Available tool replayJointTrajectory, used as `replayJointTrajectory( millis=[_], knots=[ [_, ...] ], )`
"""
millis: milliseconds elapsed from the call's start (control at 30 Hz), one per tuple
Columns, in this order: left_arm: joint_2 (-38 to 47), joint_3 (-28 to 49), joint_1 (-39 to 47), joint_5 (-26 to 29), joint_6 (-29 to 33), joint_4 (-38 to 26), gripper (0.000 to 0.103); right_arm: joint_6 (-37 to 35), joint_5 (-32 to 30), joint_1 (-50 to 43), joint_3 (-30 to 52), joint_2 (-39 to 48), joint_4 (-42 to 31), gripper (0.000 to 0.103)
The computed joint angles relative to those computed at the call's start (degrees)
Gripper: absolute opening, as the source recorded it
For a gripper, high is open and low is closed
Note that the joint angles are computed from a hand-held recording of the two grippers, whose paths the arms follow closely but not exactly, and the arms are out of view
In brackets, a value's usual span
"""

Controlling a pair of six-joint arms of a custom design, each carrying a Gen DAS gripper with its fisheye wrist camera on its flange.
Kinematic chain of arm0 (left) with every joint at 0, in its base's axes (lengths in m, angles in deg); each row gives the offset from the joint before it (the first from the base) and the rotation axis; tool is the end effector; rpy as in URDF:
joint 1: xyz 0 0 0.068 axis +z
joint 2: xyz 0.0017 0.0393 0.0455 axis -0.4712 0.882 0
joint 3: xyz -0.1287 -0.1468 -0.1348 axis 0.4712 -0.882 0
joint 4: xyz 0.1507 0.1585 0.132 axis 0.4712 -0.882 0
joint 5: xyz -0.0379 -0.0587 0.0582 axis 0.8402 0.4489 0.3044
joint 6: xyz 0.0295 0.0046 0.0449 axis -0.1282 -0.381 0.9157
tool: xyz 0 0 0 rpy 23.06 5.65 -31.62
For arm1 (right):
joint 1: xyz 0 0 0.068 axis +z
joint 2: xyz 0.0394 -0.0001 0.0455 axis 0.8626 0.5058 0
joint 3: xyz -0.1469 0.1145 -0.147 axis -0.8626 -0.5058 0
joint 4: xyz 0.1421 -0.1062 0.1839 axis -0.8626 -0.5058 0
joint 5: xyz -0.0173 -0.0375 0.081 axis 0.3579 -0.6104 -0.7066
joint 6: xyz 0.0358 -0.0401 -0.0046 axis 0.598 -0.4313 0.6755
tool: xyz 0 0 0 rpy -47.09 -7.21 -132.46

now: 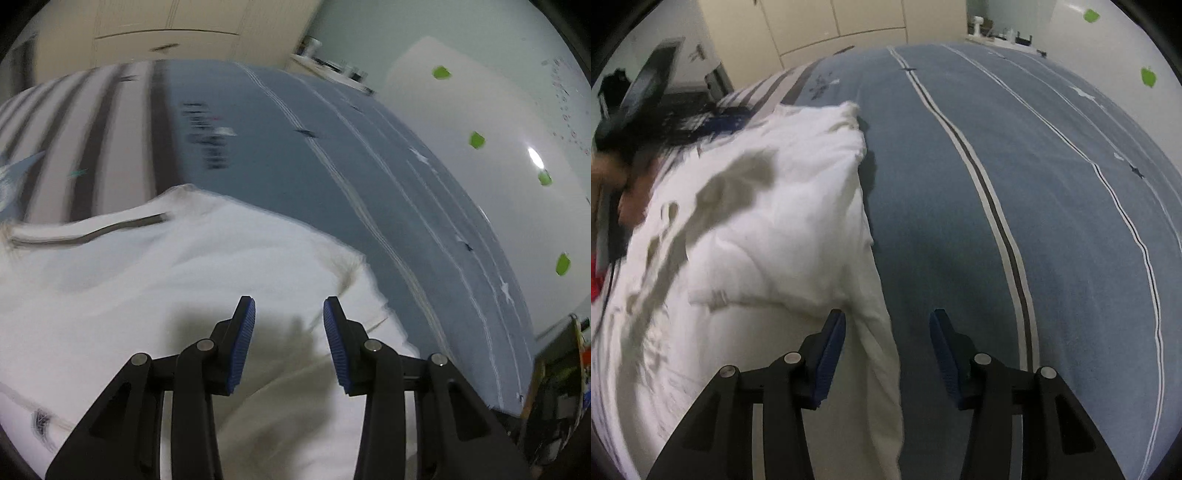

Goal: Fold clothes

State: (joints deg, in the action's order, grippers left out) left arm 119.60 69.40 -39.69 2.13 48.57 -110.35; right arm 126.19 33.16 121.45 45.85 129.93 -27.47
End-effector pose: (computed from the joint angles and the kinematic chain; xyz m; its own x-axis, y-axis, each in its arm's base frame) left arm 0.2843 -0.0697 0.1780 -0.8506 -0.0740 -0.5206 0.1627 0.9044 -0.3944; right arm 0.1318 0.2258 0.0977 -0.8599 -0.2164 -0.4622 -0.2877 0.9536 0.0888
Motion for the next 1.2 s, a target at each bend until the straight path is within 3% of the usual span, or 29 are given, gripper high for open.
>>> replayJointTrajectory(
  millis=[200,367,400,433,500,700,800,867,900,933,1000,1200],
  knots=[
    [16.25,12.03,-7.17,-1.65,-4.25,2.03,0.035,1.61,-1.03,0.02,-6.51,-4.25,3.49,0.044],
    [21.2,14.97,-11.12,-7.71,-4.23,2.65,0.033,1.75,-0.45,-0.23,-5.02,-1.37,5.24,0.043],
    [21.83,15.18,-11.6,-9.17,-3.65,2.87,0.013,1.45,-0.49,-0.39,-4.49,-0.38,5.82,0.039],
    [22.2,15.2,-12.11,-11.18,-2.93,3.08,0.003,0.92,-0.54,-0.41,-4.29,-0.2,5.88,0.025],
    [23.08,15.41,-12.44,-15.25,-1.92,3.99,0.002,0.0,-0.92,-0.58,-3.94,-0.07,5.81,0.003],
    [25.45,17.81,-7.61,-20.35,-4.87,3.69,0.0,-0.3,-2.42,1.62,-6.27,-2.92,5.87,0.003],
    [25.74,18.87,-4.23,-15.36,-4.14,1.51,0.001,0.22,-2.25,3.75,-7.99,-4.9,5.06,0.003],
    [22.27,16.3,-2.9,-13.38,-3.32,1.41,0.006,1.23,-2.55,3.75,-8.84,-6.6,4.49,0.005],
    [19.19,13.44,-2.79,-13.84,-2.58,2.25,0.012,1.69,-2.78,3.48,-8.99,-7.56,3.73,0.012],
    [16.18,10.91,-2.69,-14.37,-1.53,2.28,0.014,2.26,-1.79,3.49,-8.33,-7.95,1.78,0.029],
    [9.31,4.95,-1.55,-13.08,-0.54,1.93,0.02,3.22,-0.66,2.97,-9.12,-10.91,0.58,0.041],
    [-18.1,-15.48,3.44,-13.81,3.03,-5.98,0.034,2.22,0.77,-0.98,-6.56,-11.29,0.06,0.041]
  ],
)
